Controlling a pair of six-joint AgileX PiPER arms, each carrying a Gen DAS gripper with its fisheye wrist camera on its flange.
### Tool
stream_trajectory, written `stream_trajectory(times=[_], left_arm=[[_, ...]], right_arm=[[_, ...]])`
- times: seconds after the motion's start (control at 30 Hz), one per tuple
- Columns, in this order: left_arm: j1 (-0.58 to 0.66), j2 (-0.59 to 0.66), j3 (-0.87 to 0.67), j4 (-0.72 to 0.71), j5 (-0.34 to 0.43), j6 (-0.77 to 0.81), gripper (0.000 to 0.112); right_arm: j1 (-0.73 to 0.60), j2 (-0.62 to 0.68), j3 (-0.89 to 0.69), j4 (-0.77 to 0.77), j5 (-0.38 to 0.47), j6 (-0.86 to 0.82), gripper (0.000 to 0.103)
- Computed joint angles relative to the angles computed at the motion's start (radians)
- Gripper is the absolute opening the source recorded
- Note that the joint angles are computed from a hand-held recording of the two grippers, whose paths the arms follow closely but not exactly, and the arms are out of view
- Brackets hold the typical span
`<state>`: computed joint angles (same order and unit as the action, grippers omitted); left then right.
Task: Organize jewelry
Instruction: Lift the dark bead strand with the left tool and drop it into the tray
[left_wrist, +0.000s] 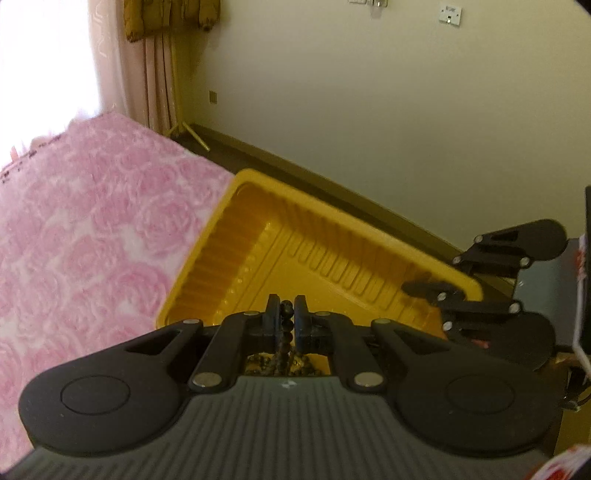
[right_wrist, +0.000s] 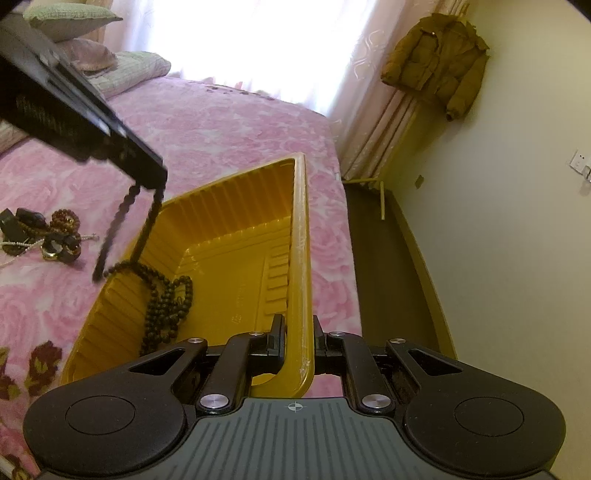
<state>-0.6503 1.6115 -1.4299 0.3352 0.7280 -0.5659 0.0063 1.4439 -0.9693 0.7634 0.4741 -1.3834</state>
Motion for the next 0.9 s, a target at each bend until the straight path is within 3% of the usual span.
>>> stream_trajectory(times=[0.27,0.53,0.6,0.67,0.9], left_arm=[[0.028,0.027,-0.018,-0.023,-0.038,0.012,0.006],[0.023,0.073,-0.052,-0.034,-0.019,0.016,0.007],[0.021,0.075,-0.050,-0.024,-0.018,-0.005,0.011],[0.022,0.070,-0.045,-0.016,-0.019,-0.016,0.022],[0.028,0.005,0.016,0.059,-0.022,-0.082,0.023]], right_arm=[[0.014,0.022,-0.020,-0.059,-0.003,0.042,0.011],[0.018,0.033,-0.027,-0.106,0.003,0.080,0.011],[0.019,0.034,-0.028,-0.110,0.004,0.083,0.011],[0.020,0.036,-0.033,-0.118,0.008,0.091,0.011],[0.022,0.039,-0.037,-0.136,0.011,0.103,0.011]])
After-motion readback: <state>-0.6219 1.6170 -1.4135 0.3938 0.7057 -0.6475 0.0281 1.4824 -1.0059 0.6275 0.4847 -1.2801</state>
